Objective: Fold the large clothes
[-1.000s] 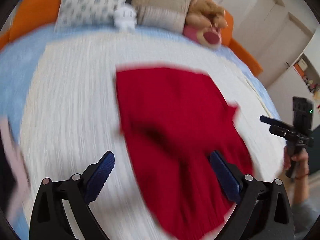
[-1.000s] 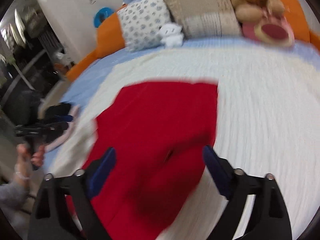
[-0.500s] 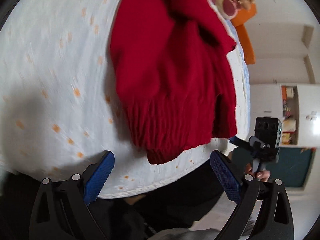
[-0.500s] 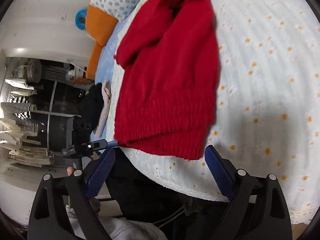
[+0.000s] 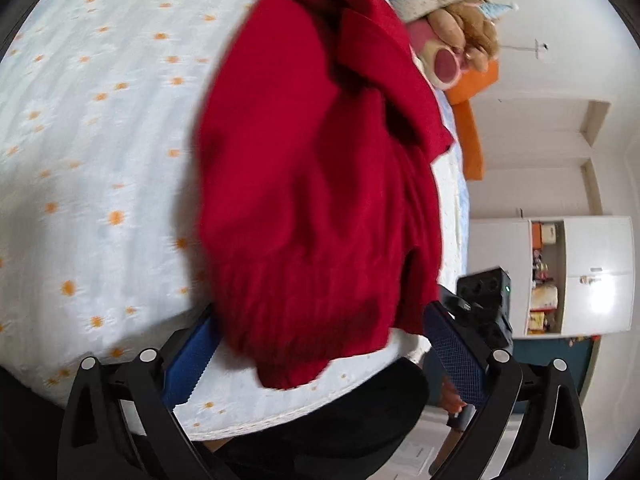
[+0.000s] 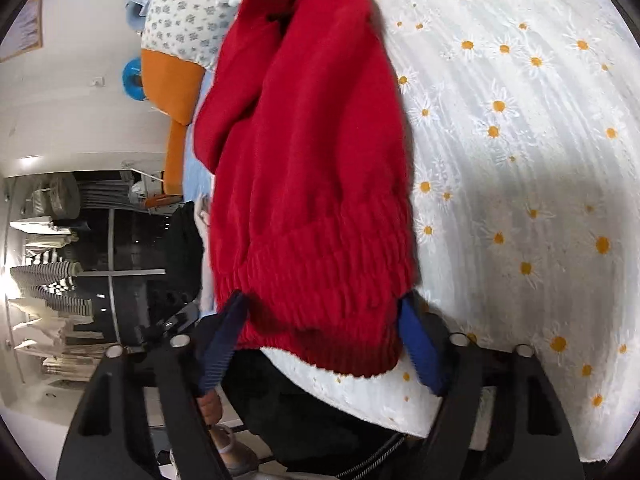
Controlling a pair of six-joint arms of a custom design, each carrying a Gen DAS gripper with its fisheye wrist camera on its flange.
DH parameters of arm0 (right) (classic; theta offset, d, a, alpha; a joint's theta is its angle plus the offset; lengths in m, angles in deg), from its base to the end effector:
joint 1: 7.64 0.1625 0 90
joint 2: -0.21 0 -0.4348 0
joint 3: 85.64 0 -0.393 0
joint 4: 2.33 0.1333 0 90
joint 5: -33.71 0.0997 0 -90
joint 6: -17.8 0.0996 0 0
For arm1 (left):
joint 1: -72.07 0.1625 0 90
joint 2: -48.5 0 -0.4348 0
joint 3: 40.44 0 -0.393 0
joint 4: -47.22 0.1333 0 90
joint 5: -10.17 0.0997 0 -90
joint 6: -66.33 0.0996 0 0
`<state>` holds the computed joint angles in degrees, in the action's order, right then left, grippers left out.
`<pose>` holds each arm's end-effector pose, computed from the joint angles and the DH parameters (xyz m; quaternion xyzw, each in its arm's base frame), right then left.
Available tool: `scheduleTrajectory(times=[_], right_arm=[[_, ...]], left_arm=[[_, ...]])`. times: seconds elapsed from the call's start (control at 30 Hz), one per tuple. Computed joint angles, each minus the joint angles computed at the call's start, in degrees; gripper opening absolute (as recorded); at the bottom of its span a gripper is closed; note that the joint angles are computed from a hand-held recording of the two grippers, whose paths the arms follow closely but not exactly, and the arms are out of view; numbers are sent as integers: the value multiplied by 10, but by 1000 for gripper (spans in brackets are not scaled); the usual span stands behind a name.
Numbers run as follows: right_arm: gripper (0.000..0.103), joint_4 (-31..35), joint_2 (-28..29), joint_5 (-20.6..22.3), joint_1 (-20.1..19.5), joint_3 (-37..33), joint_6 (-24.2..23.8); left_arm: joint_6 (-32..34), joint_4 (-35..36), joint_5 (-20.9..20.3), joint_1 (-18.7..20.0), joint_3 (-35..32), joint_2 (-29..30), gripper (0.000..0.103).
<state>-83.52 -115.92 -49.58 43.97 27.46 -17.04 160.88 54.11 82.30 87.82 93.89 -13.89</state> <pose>-0.0666 -0.3175 0.4652 0.0338 0.9964 0.0055 0.0769 -0.1903 -0.2239 0.0618 0.1110 -0.9770 0.1691 0.0674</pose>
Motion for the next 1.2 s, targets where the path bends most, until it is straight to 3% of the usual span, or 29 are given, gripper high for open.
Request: scheduleTrajectory(times=[0.03,0.07,0.13,0.2,0.23,0.37,0.47,0.57,0.77,0.97,1.1,1.2], right_arm=[[57,3,2,2,-1,-1,4],[51,16,6,13,-8,-5,10],[44,41,11,28,-19,-16,13],[39,64,9,48,-22,-26,6],[37,80,11,63,-21,-34,3],[33,114,27,106,-2,-65,8],[31,111,46,133,43,-92,28],[30,91,85,166,100,-131,59],[30,-13,192,214,193,-210,150],[29,-161,324,181,229,-270,281],[29,-257,394,148,235,-281,344],[29,-307,424,109,239,-277,351]], left_arm=[[8,11,1,7,-8,3,96],[11,21,1,7,-16,9,86],[22,43,8,16,-29,15,66],[29,30,19,25,-21,-3,53],[36,27,24,33,-18,-12,41],[86,20,64,77,-30,-61,36],[129,44,86,105,-61,-92,35],[203,102,93,141,-136,-108,35],[301,153,165,288,-291,-63,35],[289,175,234,429,-438,46,35],[270,159,254,483,-484,97,35],[268,151,261,513,-514,136,35]])
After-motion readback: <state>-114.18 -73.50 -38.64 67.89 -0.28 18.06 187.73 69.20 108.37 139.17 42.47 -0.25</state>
